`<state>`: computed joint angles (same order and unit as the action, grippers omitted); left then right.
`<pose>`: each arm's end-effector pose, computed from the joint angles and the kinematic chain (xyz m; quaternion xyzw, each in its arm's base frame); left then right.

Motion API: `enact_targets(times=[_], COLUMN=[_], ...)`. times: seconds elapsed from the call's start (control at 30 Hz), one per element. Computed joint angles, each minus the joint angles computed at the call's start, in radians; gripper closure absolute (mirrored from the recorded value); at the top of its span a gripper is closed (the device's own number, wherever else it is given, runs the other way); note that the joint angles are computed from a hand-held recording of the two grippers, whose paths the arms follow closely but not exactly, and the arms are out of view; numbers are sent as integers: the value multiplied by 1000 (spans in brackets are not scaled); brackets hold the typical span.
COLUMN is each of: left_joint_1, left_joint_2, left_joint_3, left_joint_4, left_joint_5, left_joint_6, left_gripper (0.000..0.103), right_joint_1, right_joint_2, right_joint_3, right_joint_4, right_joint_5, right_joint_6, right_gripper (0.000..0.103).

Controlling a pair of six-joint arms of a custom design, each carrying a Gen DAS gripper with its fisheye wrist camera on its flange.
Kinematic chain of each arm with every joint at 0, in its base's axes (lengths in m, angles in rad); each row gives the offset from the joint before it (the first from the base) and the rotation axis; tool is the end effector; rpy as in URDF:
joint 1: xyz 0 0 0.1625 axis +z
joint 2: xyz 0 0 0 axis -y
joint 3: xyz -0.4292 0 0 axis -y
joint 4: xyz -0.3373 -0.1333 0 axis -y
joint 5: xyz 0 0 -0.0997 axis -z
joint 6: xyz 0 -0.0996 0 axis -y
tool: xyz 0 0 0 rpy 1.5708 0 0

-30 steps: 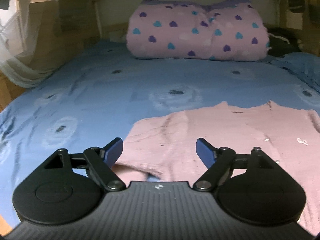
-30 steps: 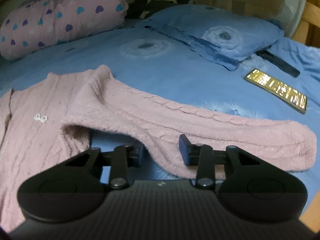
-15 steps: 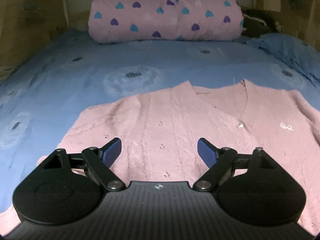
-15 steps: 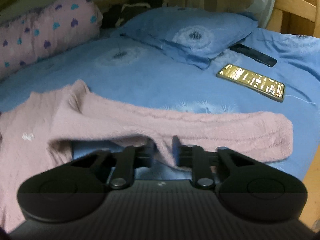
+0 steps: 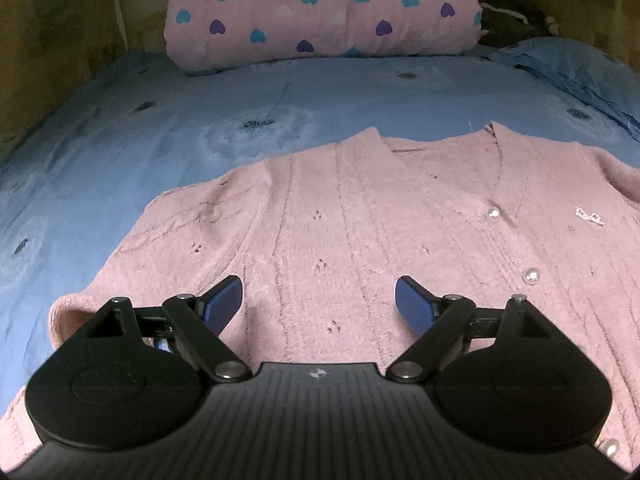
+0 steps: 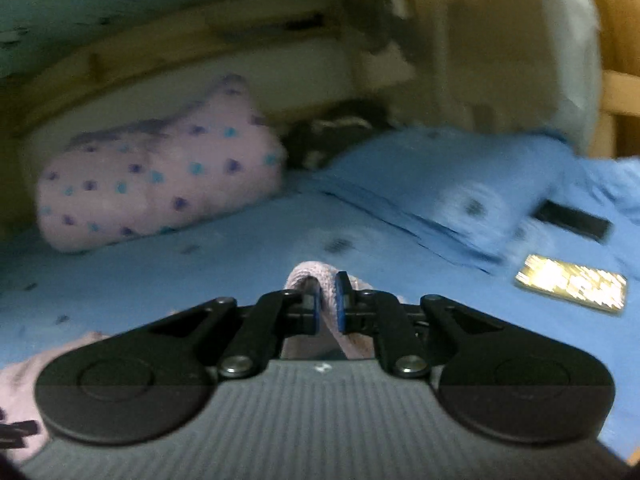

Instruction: Fold small clothes

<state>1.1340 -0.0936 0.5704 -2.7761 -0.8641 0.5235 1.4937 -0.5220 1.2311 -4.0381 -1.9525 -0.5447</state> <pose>-0.1810 -0.8556 0.0577 0.2956 0.8345 -0.3199 0.3375 0.0420 -0.7056 0.2720 0.0030 -0.6431 0.6829 0.3465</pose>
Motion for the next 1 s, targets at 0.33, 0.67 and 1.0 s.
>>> enact_targets(times=[0.33, 0.67, 1.0], left_joint_1=[-1, 9, 10], left_joint_2=[0, 27, 72], left_joint_3=[-5, -70, -120], left_joint_4=[-7, 111, 101], left_joint_5=[7, 22, 53], left_joint_6=[-19, -113, -95], left_gripper=[15, 15, 5], right_joint_1=[49, 39, 33], right_joint_2=[132, 258, 150], right_joint_3=[-175, -354, -202], right_joint_4=[277, 662, 718], right_joint_5=[181, 76, 130], right_joint_6=[-226, -271, -163], right_gripper=[93, 91, 41])
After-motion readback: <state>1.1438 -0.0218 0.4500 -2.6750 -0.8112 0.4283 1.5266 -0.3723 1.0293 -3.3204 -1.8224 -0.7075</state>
